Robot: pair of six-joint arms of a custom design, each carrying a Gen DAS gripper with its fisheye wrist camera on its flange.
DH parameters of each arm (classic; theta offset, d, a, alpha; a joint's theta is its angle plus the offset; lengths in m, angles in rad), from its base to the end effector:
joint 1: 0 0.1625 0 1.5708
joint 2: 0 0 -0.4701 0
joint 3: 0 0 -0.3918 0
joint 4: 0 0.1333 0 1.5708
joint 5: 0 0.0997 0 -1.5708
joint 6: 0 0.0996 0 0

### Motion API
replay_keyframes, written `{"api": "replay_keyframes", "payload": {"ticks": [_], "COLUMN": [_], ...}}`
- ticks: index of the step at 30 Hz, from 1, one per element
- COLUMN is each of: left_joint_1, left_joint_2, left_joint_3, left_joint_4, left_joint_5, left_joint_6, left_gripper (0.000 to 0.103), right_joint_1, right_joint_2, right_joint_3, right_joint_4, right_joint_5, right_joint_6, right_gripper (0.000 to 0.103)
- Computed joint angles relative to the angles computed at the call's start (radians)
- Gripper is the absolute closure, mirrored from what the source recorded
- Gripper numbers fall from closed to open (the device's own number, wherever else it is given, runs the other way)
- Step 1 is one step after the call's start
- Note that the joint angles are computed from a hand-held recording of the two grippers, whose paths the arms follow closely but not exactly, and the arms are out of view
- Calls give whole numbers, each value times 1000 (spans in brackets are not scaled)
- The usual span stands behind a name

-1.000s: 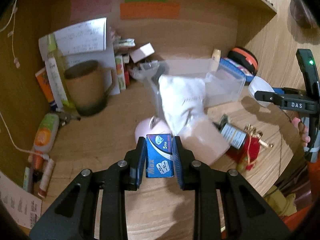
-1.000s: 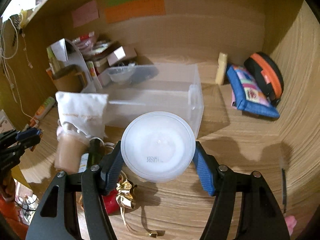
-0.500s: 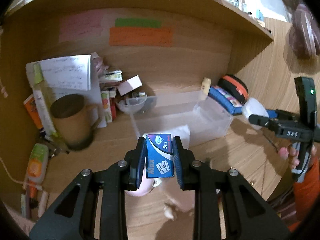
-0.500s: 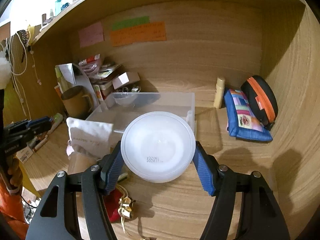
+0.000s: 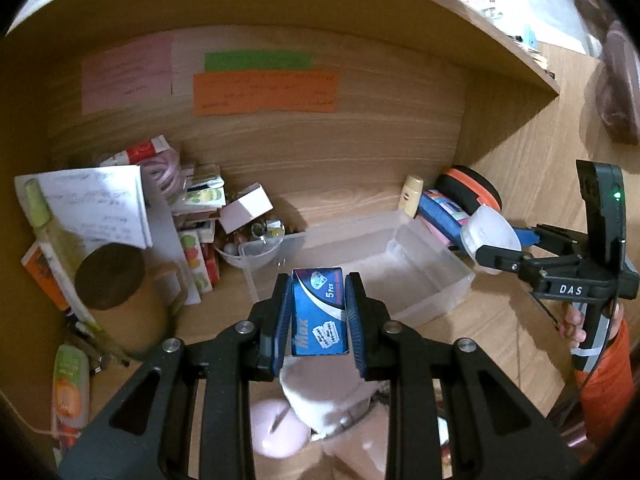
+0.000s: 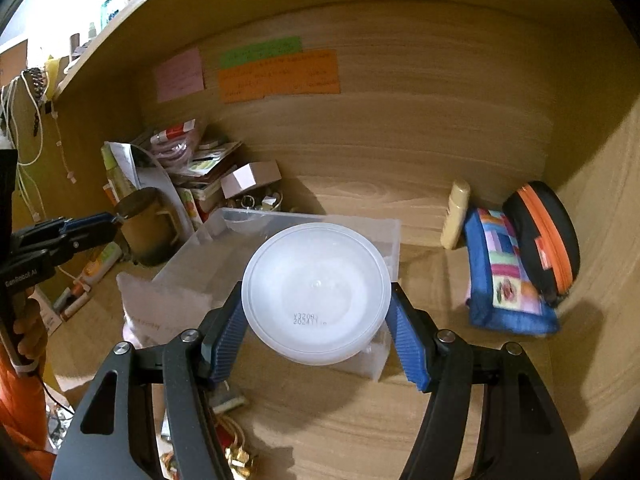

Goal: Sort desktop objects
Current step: 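Carry the card pack and white lid over the clear plastic box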

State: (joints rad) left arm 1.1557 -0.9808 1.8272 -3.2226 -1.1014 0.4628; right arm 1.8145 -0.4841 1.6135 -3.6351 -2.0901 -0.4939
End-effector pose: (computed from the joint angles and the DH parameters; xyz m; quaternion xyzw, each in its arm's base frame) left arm -0.1007 -0.6707 0.2701 0.2978 0.8487 -0.3759 0.2230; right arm 0.2533 -0.6710 0.0559 0.2031 -0.8465 0.4035 0.2817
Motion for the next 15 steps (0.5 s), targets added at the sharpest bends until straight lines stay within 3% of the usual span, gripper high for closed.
{"api": "replay_keyframes", "payload": {"ticks": [15], "left_joint_1": [37], "left_joint_2": [85], "left_joint_3": [-189], "left_joint_4": [202], "left_joint_5": [-45], "left_joint_6": [-11], "left_gripper": [77], "right_joint_1": [-10], "right_joint_2": [82], "right_joint_3": [-214], "right_joint_4": [185], "right_joint_5": [-4], "right_joint_6": [-38], "right_gripper": [40]}}
